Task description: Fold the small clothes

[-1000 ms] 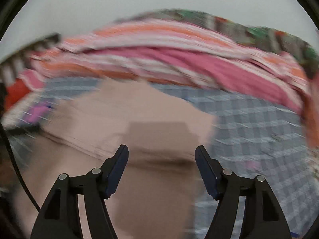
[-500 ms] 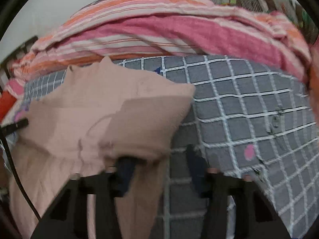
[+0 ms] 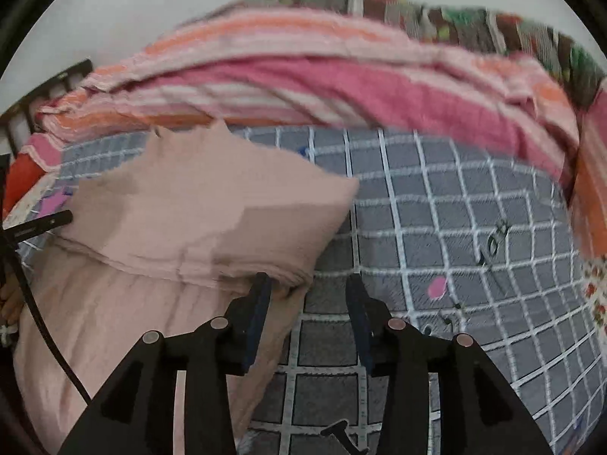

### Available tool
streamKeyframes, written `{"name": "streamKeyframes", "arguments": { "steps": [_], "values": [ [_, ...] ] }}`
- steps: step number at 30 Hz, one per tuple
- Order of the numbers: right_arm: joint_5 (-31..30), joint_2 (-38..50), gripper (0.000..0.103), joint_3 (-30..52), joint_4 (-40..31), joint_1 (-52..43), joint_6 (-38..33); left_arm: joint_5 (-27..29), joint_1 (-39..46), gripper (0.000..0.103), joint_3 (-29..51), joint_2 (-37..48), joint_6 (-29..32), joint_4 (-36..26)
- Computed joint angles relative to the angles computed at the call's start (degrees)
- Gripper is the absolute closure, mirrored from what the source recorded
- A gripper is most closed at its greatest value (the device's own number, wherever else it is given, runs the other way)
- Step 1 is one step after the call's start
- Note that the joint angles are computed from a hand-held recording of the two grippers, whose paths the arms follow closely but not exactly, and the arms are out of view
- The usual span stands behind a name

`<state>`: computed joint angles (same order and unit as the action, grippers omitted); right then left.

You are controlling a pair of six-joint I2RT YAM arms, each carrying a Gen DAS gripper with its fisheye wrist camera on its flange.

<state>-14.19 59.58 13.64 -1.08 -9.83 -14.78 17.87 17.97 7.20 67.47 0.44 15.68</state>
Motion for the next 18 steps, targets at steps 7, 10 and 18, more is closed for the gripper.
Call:
{"name": "streamKeyframes", "arguments": {
  "steps": [7, 10, 18],
  "values": [
    [9.0, 19.5, 0.061, 5.7, 13.9, 9.3, 11.0, -10.2, -12.3, 0.047, 1.1, 12.0, 1.0, 12.2],
    [11.1, 32.0, 0.062, 8.2, 18.6, 10.0, 12.4, -13.5, -14.3, 0.046, 1.6, 19.6, 1.4, 16.7],
    [11.1, 33.4, 0.052, 6.5, 23.2, 9.3, 14.2, -11.2, -12.5, 0.045, 0.8, 20.9, 0.3, 19.1]
  ]
}}
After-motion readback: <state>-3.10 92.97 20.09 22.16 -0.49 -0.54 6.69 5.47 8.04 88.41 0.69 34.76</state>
